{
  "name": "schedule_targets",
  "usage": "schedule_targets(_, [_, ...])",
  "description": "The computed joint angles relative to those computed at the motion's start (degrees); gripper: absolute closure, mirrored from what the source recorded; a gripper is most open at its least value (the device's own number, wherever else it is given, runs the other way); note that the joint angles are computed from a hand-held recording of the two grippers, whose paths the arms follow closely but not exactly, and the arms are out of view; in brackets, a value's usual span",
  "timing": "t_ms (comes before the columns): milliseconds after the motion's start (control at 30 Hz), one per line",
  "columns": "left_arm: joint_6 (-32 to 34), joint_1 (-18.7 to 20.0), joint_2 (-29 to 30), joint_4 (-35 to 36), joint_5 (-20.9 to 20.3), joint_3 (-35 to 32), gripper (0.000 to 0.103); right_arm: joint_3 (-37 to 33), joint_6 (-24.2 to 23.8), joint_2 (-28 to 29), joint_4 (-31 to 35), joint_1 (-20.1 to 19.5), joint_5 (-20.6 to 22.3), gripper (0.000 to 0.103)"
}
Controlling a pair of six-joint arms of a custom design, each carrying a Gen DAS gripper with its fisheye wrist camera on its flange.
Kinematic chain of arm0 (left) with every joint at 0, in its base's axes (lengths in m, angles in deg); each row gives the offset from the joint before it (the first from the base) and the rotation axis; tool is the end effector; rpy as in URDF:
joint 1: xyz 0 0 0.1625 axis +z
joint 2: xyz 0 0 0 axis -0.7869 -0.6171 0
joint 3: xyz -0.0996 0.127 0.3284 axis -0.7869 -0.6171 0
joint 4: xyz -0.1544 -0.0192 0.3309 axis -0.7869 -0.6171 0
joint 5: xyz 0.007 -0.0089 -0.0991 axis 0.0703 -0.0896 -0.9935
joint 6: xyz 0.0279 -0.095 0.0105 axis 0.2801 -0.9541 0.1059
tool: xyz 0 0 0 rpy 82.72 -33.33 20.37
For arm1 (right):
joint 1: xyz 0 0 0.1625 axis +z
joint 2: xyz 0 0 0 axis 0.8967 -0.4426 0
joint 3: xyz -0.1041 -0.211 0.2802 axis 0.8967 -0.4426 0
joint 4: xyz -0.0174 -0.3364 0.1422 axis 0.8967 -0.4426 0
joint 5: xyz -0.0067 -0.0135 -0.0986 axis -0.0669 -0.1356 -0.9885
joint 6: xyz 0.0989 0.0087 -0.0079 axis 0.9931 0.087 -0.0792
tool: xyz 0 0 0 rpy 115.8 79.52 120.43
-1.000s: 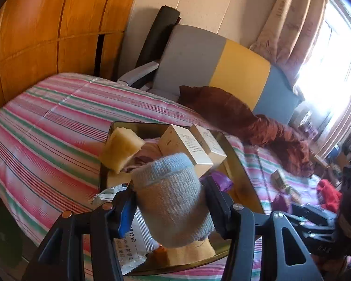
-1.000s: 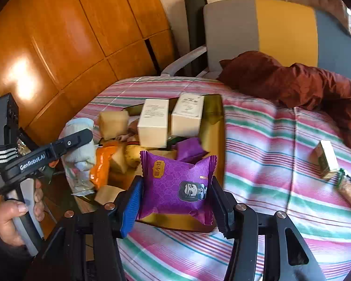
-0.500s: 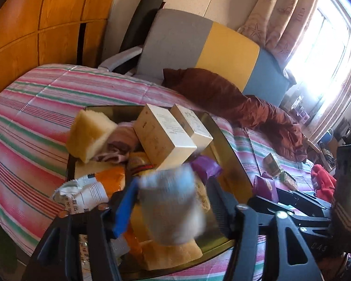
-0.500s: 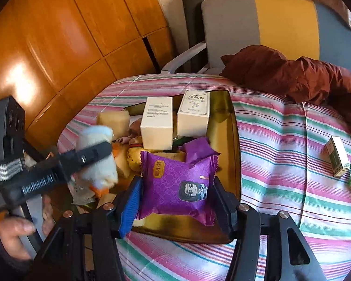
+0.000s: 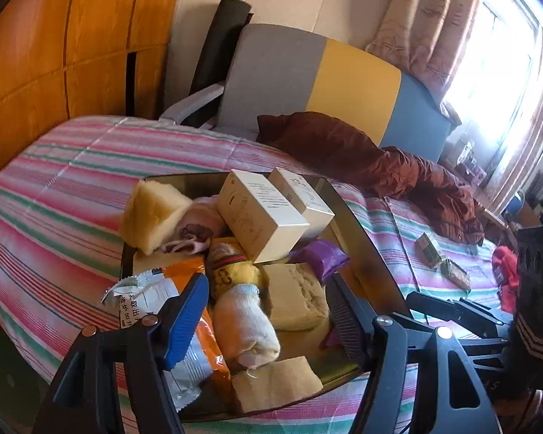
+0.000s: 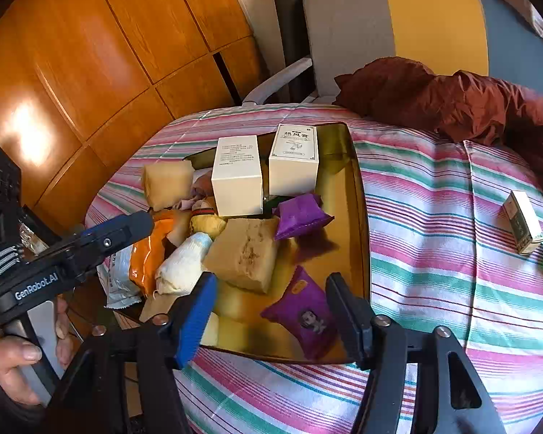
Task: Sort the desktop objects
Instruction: 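Release the purple packet and white sock into the gold tray, then move both open tools from the tray back toward the remaining items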
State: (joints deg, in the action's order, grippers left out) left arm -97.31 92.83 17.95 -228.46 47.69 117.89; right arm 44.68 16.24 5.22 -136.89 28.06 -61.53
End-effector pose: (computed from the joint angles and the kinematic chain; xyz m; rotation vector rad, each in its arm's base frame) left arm -0.2482 -0.5150 0.0900 -0.2701 2.1359 -1.2170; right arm 0.1490 -0.6726 0.1860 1.4888 -2.6576 0.0961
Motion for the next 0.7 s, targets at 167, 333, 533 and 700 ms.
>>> schedule_targets(167, [0.09, -0.56, 0.98, 2.62, 0.1, -1.61, 0.035, 0.66, -0.39, -0.67, -0.49, -0.2, -0.32, 0.031])
schedule_targets(333, [-1.41, -1.17, 1.71, 7.26, 0.66, -3.12, 0.035, 0.34, -0.04, -0.94, -0.12, -0.62, -0.4, 0.029])
schedule_targets(533, [0.48, -1.65, 2.82, 7.58, 0.33, -4.34, 0.035, -0.08, -0.11, -1.32, -0.33, -1.13, -0.38, 0.029])
schedule_targets(700, [3.3, -1.68, 4.28, 6.4, -0.42, -5.88, 0.035, -1.76, 0.03, -1.03, -0.01, -1.67, -0.97, 0.028])
